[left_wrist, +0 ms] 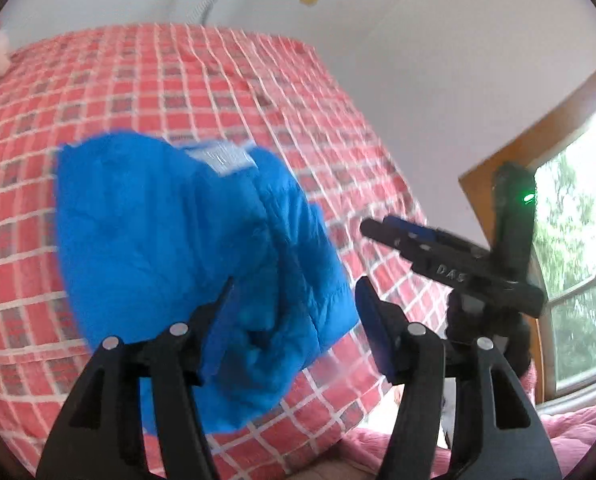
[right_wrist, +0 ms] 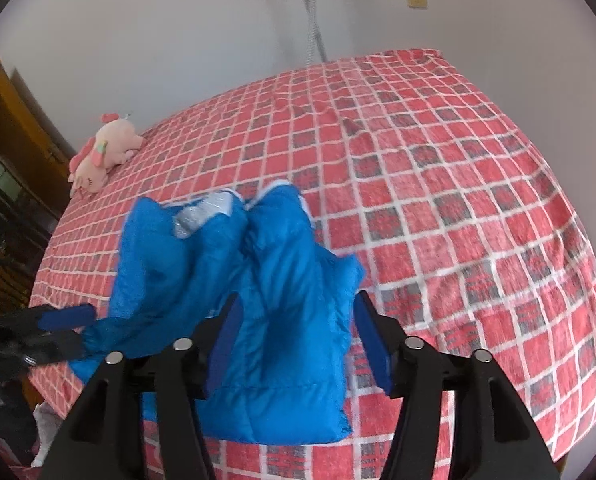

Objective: Fold large clothes
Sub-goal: 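Open both tools and release the folded side, then grasp the folded jacket bundle with the right tool while the left tool grasps it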

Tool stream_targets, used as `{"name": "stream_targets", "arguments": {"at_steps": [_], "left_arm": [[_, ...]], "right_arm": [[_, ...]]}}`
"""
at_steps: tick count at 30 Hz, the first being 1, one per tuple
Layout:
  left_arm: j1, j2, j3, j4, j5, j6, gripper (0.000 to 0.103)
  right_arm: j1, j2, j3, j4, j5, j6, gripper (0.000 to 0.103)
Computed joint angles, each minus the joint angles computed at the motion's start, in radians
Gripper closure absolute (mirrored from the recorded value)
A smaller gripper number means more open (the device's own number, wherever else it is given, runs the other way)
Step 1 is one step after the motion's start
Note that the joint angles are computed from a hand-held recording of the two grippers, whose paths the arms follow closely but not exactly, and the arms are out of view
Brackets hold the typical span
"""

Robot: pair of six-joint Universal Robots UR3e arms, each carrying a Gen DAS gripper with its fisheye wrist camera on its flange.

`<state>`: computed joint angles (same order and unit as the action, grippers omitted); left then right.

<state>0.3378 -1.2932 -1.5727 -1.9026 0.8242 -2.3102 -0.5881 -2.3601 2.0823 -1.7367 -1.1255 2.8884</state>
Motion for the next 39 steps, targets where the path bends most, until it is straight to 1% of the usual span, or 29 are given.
{"name": "stream_targets", "arguments": {"at_steps": [1, 2, 3, 4, 5, 6, 7, 9, 12, 14, 17, 19, 20, 21, 22, 23, 24, 26, 28, 30, 31, 33, 36, 39], "left_arm": [[0.028, 0.009, 0.006, 0.012, 0.015, -0.008, 0.045], [0.041, 0.016, 0.000, 0.060, 0.041, -0.037, 0.045], [0.056, 0.031, -0.031, 0.154, 0.075, -0.076, 0.045], [0.056, 0.036, -0.059, 0.239, 0.109, -0.116, 0.045], [0.044, 0.029, -0.091, 0.351, 0.175, -0.179, 0.045], [0.041, 0.018, -0.102, 0.405, 0.210, -0.206, 0.046], [0.045, 0.006, -0.134, 0.480, 0.245, -0.235, 0.046], [0.049, -0.016, -0.162, 0.545, 0.288, -0.272, 0.046], [0.056, -0.035, -0.192, 0.595, 0.311, -0.303, 0.046], [0.081, -0.018, -0.214, 0.602, 0.321, -0.284, 0.046], [0.090, -0.044, -0.226, 0.641, 0.337, -0.294, 0.046], [0.098, -0.044, -0.249, 0.667, 0.348, -0.297, 0.046], [0.109, -0.044, -0.253, 0.667, 0.350, -0.292, 0.046], [0.117, -0.049, -0.258, 0.668, 0.351, -0.294, 0.046], [0.127, -0.051, -0.260, 0.662, 0.349, -0.289, 0.046], [0.137, -0.052, -0.263, 0.655, 0.350, -0.285, 0.046], [0.142, -0.053, -0.265, 0.652, 0.352, -0.285, 0.046], [0.149, -0.047, -0.272, 0.646, 0.350, -0.281, 0.046], [0.152, -0.050, -0.262, 0.631, 0.341, -0.279, 0.046], [0.158, -0.046, -0.242, 0.593, 0.310, -0.273, 0.046], [0.164, -0.040, -0.218, 0.552, 0.279, -0.265, 0.046], [0.162, -0.027, -0.189, 0.501, 0.233, -0.254, 0.046], [0.130, -0.001, -0.158, 0.452, 0.179, -0.240, 0.046], [0.056, -0.004, -0.153, 0.464, 0.162, -0.263, 0.046]], "right_arm": [[0.021, 0.027, -0.018, -0.009, 0.002, 0.015, 0.034], [0.049, 0.067, -0.045, -0.017, 0.014, 0.031, 0.030], [0.079, 0.111, -0.071, -0.026, 0.026, 0.046, 0.023], [0.108, 0.152, -0.095, -0.031, 0.035, 0.061, 0.019], [0.151, 0.211, -0.125, -0.047, 0.039, 0.090, 0.014], [0.201, 0.276, -0.158, -0.067, 0.036, 0.129, 0.014], [0.231, 0.321, -0.180, -0.072, 0.040, 0.143, 0.014], [0.298, 0.419, -0.225, -0.095, 0.037, 0.177, 0.012], [0.412, 0.585, -0.304, -0.143, -0.032, 0.265, 0.012], [0.438, 0.644, -0.325, -0.159, -0.025, 0.291, 0.012], [0.477, 0.726, -0.364, -0.183, -0.029, 0.326, 0.012], [0.520, 0.800, -0.409, -0.195, -0.061, 0.351, 0.017], [0.546, 0.840, -0.440, -0.190, -0.092, 0.373, 0.031], [0.563, 0.871, -0.456, -0.195, -0.108, 0.390, 0.048], [0.571, 0.877, -0.452, -0.207, -0.110, 0.398, 0.056], [0.573, 0.887, -0.456, -0.218, -0.105, 0.397, 0.068], [0.574, 0.889, -0.457, -0.225, -0.097, 0.393, 0.078], [0.577, 0.879, -0.471, -0.225, -0.086, 0.376, 0.086], [0.571, 0.847, -0.484, -0.219, -0.072, 0.349, 0.090], [0.548, 0.777, -0.479, -0.206, -0.033, 0.300, 0.091], [0.534, 0.754, -0.484, -0.192, -0.015, 0.285, 0.091], [0.470, 0.663, -0.483, -0.133, 0.031, 0.238, 0.091], [0.375, 0.562, -0.489, -0.043, 0.048, 0.175, 0.091], [0.255, 0.476, -0.448, 0.051, 0.070, 0.088, 0.091]]}}
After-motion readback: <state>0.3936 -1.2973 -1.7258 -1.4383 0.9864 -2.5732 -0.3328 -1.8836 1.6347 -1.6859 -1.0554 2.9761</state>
